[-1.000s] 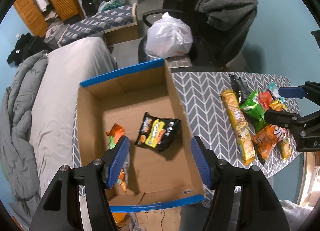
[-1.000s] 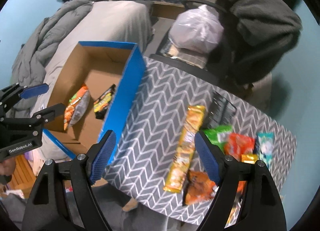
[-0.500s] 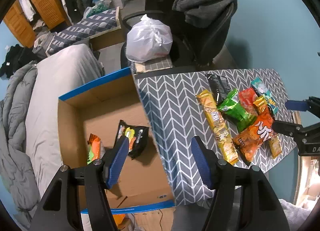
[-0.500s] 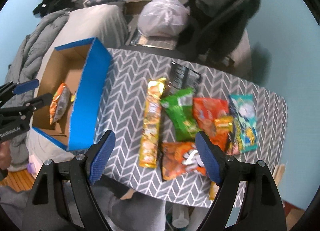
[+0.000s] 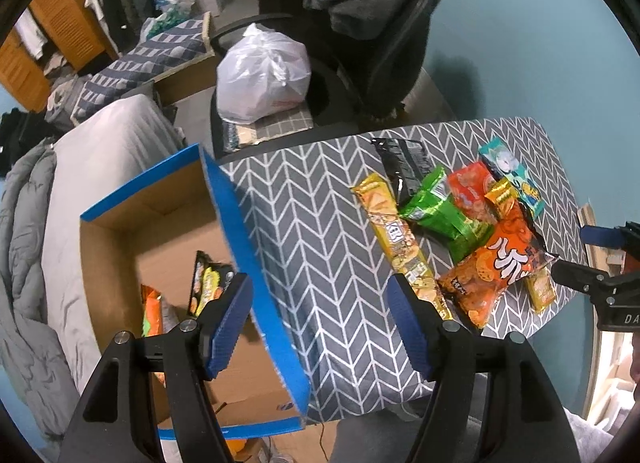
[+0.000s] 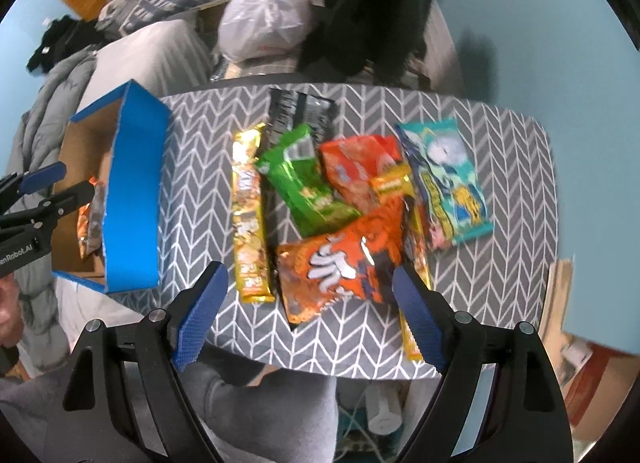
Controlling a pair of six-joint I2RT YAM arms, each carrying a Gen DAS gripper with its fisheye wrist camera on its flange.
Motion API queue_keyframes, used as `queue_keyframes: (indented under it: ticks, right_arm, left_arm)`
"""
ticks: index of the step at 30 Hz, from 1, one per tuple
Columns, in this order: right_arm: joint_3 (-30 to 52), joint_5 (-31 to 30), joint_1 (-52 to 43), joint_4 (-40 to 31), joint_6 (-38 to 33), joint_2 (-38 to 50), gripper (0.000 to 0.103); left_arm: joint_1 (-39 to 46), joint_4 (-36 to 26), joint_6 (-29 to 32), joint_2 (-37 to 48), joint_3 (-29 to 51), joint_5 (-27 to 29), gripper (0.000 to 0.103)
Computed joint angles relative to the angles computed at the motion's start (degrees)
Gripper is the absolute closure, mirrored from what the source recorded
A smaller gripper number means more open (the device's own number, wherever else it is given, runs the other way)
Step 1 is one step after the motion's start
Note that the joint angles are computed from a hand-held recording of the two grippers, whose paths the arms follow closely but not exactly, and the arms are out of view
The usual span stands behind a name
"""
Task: Organize snacks
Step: 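Move both tools back over the remaining snack pile, then grasp the long yellow stick pack with left tool while right tool grasps orange Thai chip bag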
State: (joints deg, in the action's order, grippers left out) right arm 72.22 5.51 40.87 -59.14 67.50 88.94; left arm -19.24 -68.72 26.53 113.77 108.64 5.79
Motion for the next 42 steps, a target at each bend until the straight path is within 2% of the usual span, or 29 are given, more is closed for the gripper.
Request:
queue_keyframes:
  ticks: [11, 14, 22, 33, 40, 42]
  right_arm:
    - [-9.8, -0.1, 2.6, 5.5, 14.0, -1.8, 0.018]
    - [-13.2, -0.6, 2.4, 9.7, 18.6, -1.6, 0.017]
    - [-19.3, -1.8, 1.4, 19.0, 28.1, 2.0, 0.017]
    - [-22.5, -2.1, -1.8, 28.2, 31.5, 6.9, 0.017]
    - [-23.3, -3.5, -3.9, 32.1, 29.2, 10.5, 0.017]
    - [-23.3, -3.6, -4.2, 32.4, 27.6, 10.8, 0.023]
  left_arm:
    - [-4.1, 2.8, 2.3, 1.7, -4.0, -1.7, 0.028]
    - [-4.9, 2.8, 2.0, 3.1, -4.1, -1.6, 0.028]
    - [-6.9, 8.9, 1.5, 4.6, -7.6, -4.4, 0.028]
    - [-7.3, 9.8, -2.2, 9.9, -4.8, -6.1, 0.028]
    - [-8.5, 8.9, -6.1, 12.0, -4.0, -6.1, 0.028]
    - [-9.0, 8.5, -7.3, 12.5, -3.8, -6.5, 0.028]
